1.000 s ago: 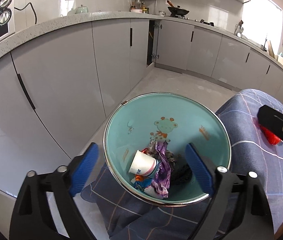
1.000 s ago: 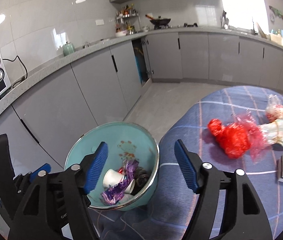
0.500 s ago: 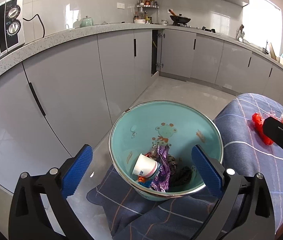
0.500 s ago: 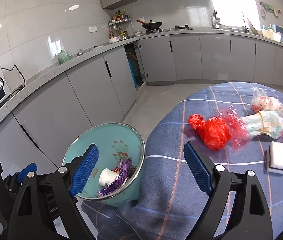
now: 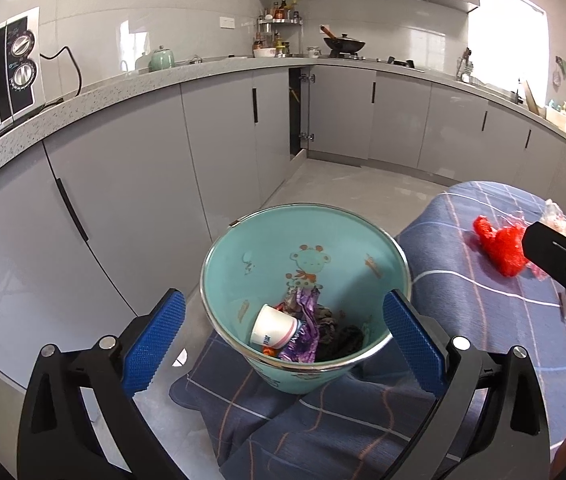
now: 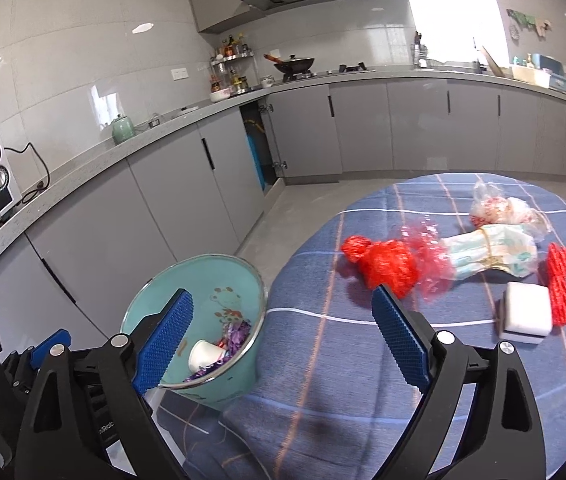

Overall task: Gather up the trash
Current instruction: 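Move both open tools back over the trash on the table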

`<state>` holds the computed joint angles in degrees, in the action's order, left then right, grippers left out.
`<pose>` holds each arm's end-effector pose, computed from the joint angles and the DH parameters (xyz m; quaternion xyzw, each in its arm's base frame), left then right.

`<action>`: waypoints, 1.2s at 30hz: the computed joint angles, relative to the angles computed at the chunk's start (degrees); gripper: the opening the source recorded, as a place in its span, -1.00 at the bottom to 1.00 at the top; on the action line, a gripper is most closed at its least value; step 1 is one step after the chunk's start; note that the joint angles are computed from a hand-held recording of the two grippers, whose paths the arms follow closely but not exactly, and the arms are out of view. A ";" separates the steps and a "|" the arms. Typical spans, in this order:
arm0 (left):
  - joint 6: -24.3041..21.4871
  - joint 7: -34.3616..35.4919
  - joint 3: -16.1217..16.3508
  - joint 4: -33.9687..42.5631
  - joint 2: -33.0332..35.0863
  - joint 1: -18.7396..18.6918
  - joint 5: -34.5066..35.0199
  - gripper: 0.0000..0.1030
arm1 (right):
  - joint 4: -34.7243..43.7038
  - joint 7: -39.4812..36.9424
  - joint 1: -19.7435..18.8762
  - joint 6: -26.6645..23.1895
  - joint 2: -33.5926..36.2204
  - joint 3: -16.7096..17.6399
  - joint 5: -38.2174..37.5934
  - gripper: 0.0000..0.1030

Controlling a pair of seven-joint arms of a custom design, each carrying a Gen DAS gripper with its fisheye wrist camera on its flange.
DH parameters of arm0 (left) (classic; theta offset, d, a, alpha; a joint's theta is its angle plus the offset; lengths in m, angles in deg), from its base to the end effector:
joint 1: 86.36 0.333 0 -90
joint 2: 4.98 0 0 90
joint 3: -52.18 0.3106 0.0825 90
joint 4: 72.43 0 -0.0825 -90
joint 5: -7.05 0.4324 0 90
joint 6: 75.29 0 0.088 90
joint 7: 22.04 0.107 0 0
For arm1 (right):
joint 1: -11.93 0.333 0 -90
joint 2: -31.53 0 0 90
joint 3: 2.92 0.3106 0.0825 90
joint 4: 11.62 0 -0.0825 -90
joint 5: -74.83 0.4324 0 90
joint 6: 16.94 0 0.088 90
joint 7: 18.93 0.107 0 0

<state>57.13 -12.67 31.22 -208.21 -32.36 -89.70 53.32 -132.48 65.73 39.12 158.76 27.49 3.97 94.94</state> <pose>0.4550 -0.2029 0.5186 -0.7794 0.4459 -0.2061 0.3889 0.5268 0.3252 0.5428 -0.7146 0.4961 -0.1666 0.4643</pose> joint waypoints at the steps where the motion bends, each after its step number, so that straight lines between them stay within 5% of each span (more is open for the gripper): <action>1: 0.02 0.08 -0.14 0.18 0.09 -0.13 0.03 0.89 | -0.46 1.03 -0.39 0.30 -0.33 0.15 -0.95 0.74; 10: 0.97 0.09 -0.87 1.60 1.64 -1.33 0.58 0.89 | -4.95 11.30 -4.23 2.28 -3.59 0.68 -10.98 0.74; 17: 3.71 0.42 -0.61 2.47 3.38 -2.43 0.66 0.89 | -7.62 14.06 -4.95 2.72 -5.74 -1.32 -12.18 0.74; 36: 6.37 2.38 -0.53 8.38 11.56 -6.20 3.44 0.88 | -13.09 26.18 -14.57 1.92 -9.42 0.67 -22.27 0.73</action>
